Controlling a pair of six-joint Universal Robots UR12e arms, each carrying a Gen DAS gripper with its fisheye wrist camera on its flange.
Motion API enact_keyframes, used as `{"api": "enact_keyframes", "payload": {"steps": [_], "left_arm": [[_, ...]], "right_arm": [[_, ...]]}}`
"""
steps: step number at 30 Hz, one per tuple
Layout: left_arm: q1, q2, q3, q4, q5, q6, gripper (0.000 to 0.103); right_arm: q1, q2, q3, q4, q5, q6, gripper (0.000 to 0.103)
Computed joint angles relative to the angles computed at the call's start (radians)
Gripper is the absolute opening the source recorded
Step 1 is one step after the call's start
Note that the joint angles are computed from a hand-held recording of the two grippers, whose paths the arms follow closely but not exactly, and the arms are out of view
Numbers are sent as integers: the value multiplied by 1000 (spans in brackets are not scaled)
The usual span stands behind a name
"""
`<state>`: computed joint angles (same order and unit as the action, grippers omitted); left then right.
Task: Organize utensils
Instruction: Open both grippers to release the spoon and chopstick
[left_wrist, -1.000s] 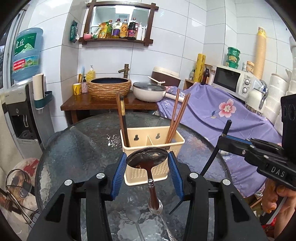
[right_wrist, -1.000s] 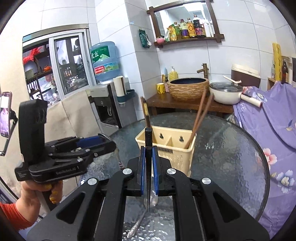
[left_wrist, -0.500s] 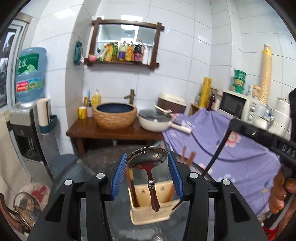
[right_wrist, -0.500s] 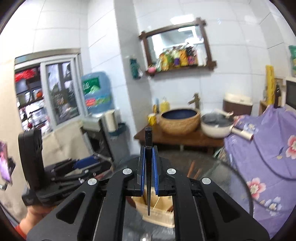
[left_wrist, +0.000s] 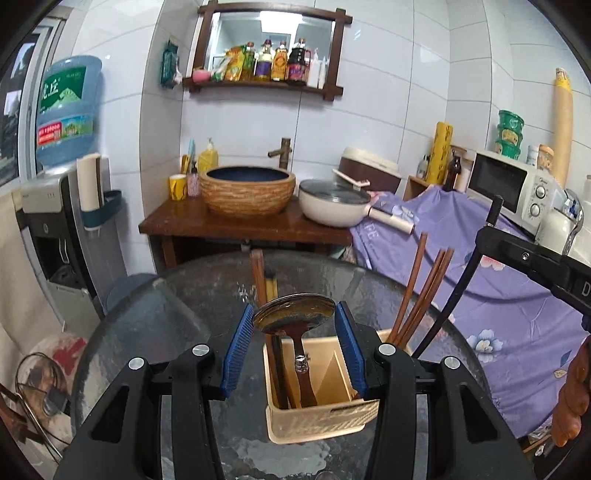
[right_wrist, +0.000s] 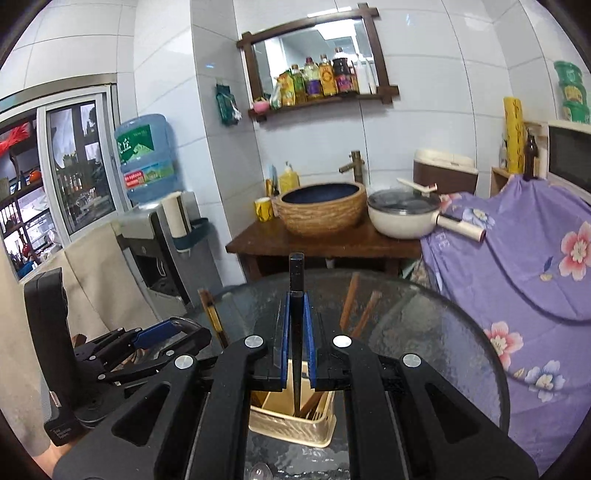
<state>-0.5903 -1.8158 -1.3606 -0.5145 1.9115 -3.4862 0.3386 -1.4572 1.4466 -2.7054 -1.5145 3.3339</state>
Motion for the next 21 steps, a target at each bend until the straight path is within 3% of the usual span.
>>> {"api": "enact_keyframes", "payload": {"steps": [17,21], "left_arm": [[-3,-7,-34,-46,-11,32,45],[-14,-5,-42,-7,23,56,45]], "right_arm": [[2,14,39,3,-16,5,9],[4,13,41,-3,-28,0,10]]}}
